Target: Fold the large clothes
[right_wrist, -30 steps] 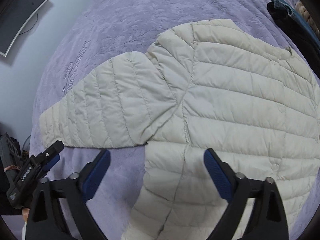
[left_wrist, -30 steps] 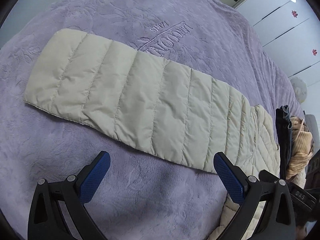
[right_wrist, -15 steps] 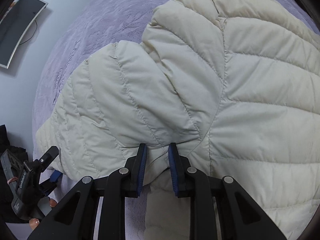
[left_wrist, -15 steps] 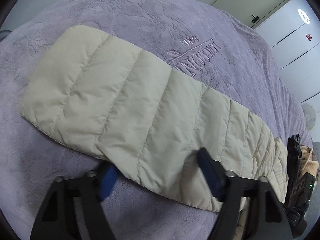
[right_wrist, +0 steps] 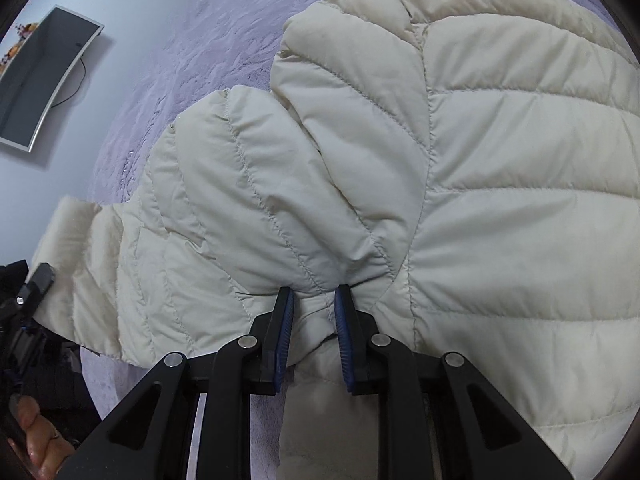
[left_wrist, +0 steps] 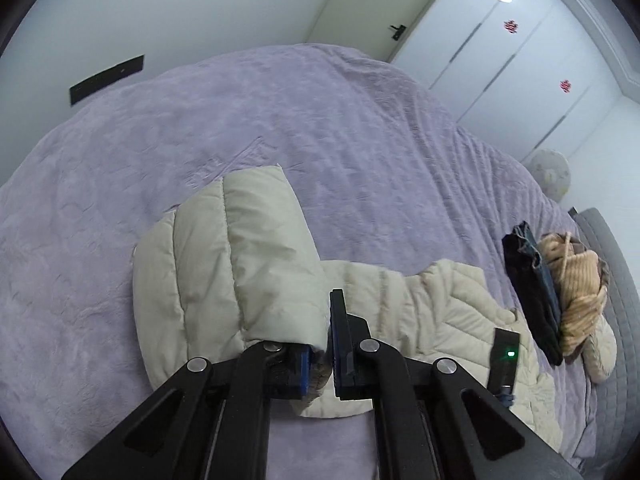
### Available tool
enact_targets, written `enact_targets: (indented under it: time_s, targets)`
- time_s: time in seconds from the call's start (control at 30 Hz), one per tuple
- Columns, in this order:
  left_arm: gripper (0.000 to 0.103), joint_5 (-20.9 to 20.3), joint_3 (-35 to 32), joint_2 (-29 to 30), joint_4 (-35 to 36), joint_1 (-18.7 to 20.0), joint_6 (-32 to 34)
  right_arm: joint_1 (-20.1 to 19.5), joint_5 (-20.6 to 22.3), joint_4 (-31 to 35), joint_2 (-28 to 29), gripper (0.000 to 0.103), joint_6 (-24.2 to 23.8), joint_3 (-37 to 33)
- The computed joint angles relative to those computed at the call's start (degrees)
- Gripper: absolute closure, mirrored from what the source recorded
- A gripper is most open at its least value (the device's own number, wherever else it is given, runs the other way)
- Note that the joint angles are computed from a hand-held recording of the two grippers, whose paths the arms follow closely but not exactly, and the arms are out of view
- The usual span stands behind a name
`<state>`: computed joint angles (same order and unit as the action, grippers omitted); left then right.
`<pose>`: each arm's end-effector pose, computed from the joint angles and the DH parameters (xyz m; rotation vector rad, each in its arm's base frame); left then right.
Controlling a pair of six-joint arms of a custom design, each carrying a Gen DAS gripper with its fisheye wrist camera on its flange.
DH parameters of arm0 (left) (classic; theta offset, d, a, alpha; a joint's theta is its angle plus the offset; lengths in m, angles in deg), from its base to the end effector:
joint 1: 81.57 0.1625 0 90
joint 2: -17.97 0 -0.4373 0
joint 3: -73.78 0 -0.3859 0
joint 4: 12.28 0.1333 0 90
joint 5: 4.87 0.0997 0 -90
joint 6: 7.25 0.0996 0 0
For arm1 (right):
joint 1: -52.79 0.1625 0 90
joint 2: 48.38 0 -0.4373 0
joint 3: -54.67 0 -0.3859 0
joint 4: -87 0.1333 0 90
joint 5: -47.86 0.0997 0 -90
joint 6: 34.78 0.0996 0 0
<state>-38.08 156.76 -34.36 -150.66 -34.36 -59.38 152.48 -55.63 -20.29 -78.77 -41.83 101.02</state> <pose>-0.3239 -0.6688 0.2903 -0.3982 2.3822 -1.2124 0.2516 -0.8195 0.1831 0.4191 -2.8761 0.0416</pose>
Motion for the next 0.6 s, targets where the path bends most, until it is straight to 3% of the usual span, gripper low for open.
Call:
enact_targets:
  time_s: [0.2, 0.37, 0.47, 0.6]
  targets:
    - [0.094, -2.9, -10.8, 7.2, 0.6, -2.2, 10.6, -0.8, 2.9, -1.7, -0.5, 0.081, -0.7, 1.6]
    - [0.094, -4.8, -21.0, 14.2, 6.9, -3.3, 15.0, -2.4, 7.9, 6.3, 0.2, 0.081, 0.5, -4.8]
    - [0.094, -6.8, -28.0, 18.9, 12.7, -3.5, 15.8, -3.6, 7.4, 7.8, -1.8, 0.078, 0.7, -7.0]
    - [0.094, -10.7, -42.2, 28.0, 25.7, -3.1, 16.7, -6.1, 2.2, 5.4, -5.8, 0.078, 1.4, -7.3]
